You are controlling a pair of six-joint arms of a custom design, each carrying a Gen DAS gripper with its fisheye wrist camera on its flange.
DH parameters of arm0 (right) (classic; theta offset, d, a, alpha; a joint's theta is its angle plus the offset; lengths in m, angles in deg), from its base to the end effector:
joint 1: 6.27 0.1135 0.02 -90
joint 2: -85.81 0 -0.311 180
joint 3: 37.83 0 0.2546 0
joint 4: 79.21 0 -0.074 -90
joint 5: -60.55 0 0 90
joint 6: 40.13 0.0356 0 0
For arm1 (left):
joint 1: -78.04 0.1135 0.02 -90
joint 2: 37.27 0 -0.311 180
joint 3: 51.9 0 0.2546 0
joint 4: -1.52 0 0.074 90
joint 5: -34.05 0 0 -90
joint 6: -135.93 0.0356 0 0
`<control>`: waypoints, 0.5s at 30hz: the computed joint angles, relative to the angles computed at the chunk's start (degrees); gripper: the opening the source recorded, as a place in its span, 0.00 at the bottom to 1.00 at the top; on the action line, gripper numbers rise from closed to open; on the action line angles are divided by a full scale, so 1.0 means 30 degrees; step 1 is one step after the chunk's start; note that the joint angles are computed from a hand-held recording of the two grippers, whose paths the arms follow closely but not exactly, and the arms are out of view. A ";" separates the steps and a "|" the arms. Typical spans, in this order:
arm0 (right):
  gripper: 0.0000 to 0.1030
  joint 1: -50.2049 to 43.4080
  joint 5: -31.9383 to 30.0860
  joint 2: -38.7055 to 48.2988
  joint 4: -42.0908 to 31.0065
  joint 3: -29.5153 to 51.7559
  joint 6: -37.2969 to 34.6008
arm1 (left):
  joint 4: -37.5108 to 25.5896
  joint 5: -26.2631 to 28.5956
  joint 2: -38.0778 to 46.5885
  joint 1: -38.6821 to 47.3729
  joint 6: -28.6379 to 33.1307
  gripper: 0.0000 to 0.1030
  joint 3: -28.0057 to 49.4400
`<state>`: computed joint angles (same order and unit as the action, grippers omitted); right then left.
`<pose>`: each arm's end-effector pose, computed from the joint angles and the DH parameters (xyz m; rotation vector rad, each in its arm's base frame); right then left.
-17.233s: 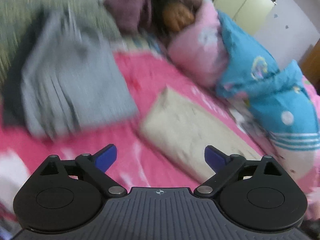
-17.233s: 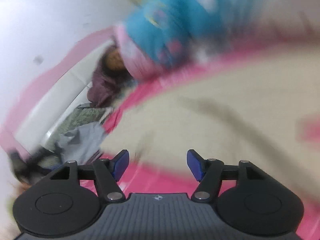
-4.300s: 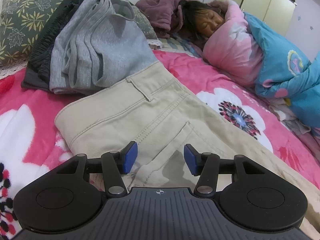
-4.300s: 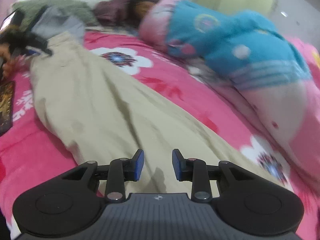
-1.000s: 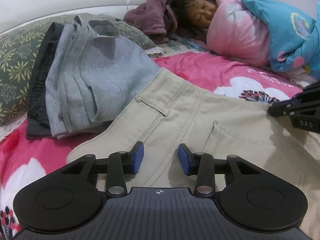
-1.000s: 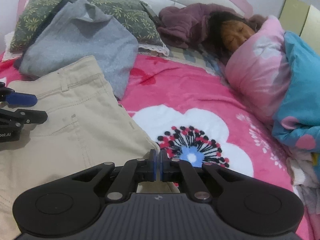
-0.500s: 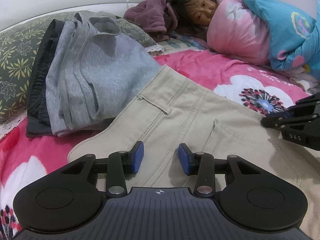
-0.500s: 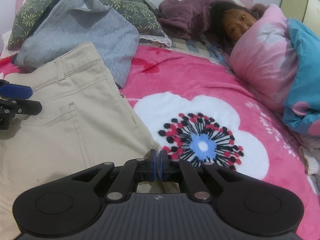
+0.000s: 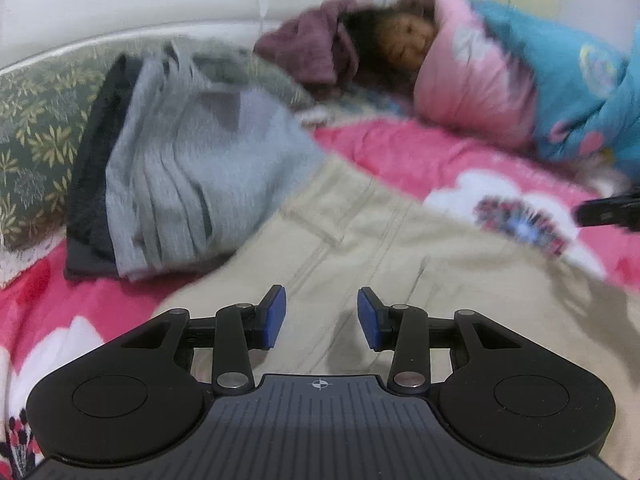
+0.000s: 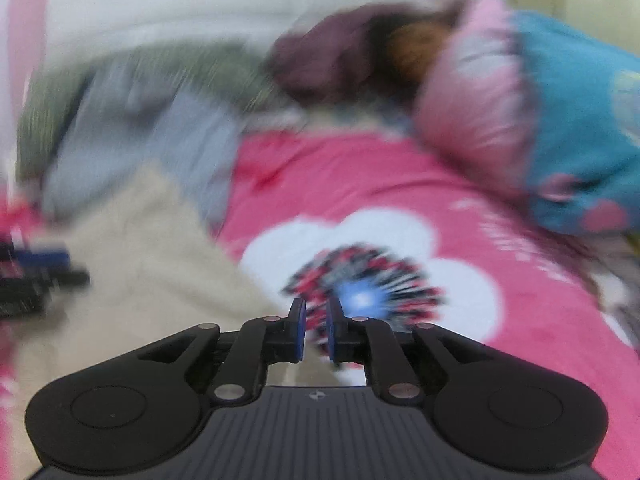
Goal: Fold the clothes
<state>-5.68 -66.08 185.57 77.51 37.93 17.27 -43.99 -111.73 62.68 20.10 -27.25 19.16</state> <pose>0.3747 0.0251 0.2411 -0.9108 2.0484 0.4676 0.1958 -0.2572 0.2063 -0.4384 2.1048 0.2021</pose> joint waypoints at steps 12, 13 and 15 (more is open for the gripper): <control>0.16 -0.5063 0.0225 -0.0088 -0.4985 -0.0209 -0.6751 | 0.0184 0.1590 0.2006 0.0089 0.2594 0.42 0.1652; 0.21 -0.5079 0.0478 -0.0187 -0.4342 -0.0774 -0.7146 | 0.0359 0.1637 0.1920 0.0123 0.2653 0.42 0.1500; 0.25 -0.5063 0.0954 -0.0139 -0.3378 -0.1541 -0.7742 | 0.0562 0.1690 0.1806 0.0160 0.2717 0.42 0.1333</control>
<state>-20.87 -63.22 185.16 67.38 33.31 -5.95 -42.30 -106.66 68.09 20.58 -19.10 23.16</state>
